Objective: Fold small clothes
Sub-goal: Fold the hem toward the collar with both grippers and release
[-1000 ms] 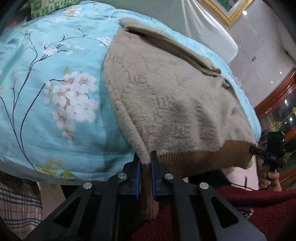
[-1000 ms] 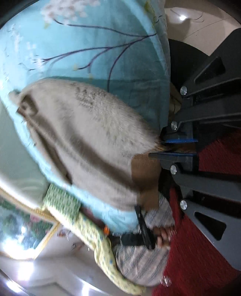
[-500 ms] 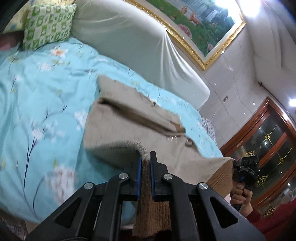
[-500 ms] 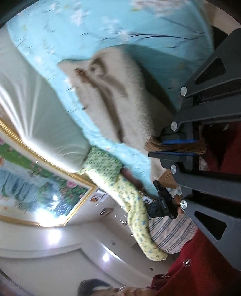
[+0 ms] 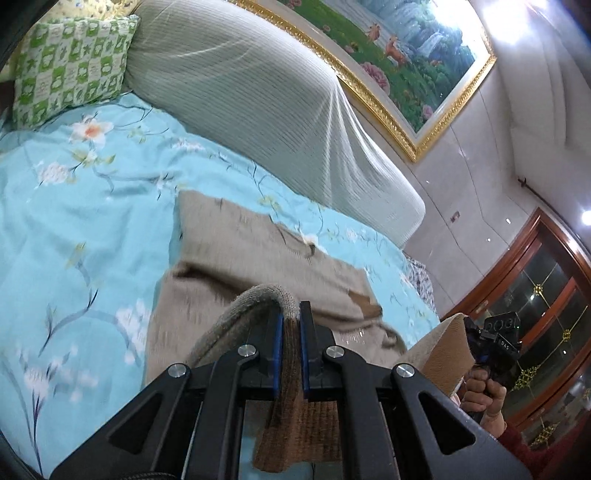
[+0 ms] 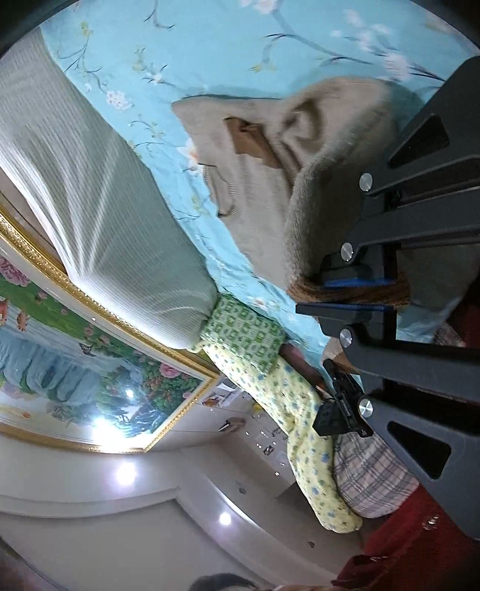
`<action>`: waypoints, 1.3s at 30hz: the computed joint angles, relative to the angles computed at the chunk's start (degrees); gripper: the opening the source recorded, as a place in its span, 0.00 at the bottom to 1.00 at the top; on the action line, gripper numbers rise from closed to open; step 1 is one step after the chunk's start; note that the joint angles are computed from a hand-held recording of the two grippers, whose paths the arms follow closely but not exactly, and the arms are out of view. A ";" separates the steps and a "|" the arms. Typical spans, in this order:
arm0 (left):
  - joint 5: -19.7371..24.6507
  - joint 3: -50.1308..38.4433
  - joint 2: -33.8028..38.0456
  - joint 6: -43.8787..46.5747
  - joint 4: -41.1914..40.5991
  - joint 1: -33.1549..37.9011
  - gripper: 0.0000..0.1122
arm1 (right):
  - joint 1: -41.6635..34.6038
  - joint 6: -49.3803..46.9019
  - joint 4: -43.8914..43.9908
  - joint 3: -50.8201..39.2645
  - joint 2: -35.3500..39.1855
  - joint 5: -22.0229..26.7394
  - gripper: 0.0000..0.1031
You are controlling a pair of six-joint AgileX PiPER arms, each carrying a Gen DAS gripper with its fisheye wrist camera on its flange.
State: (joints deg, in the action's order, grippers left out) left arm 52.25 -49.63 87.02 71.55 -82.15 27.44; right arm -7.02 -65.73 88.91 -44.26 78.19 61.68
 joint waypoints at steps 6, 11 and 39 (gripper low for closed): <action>-5.88 -13.32 10.08 -4.74 -1.68 -5.52 0.05 | 4.36 2.58 1.68 -13.04 11.51 -6.64 0.08; -8.95 -29.81 22.60 -12.54 0.38 -8.67 0.05 | 6.57 9.61 -0.95 -27.28 22.16 -14.13 0.08; -6.99 -44.77 31.97 -25.06 22.77 -20.07 0.10 | 11.12 24.44 -22.07 -35.56 30.37 -23.32 0.59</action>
State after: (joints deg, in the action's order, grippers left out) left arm 45.26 -94.40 118.99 46.49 -59.38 7.37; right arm 4.10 -41.29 66.84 -79.82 108.56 38.35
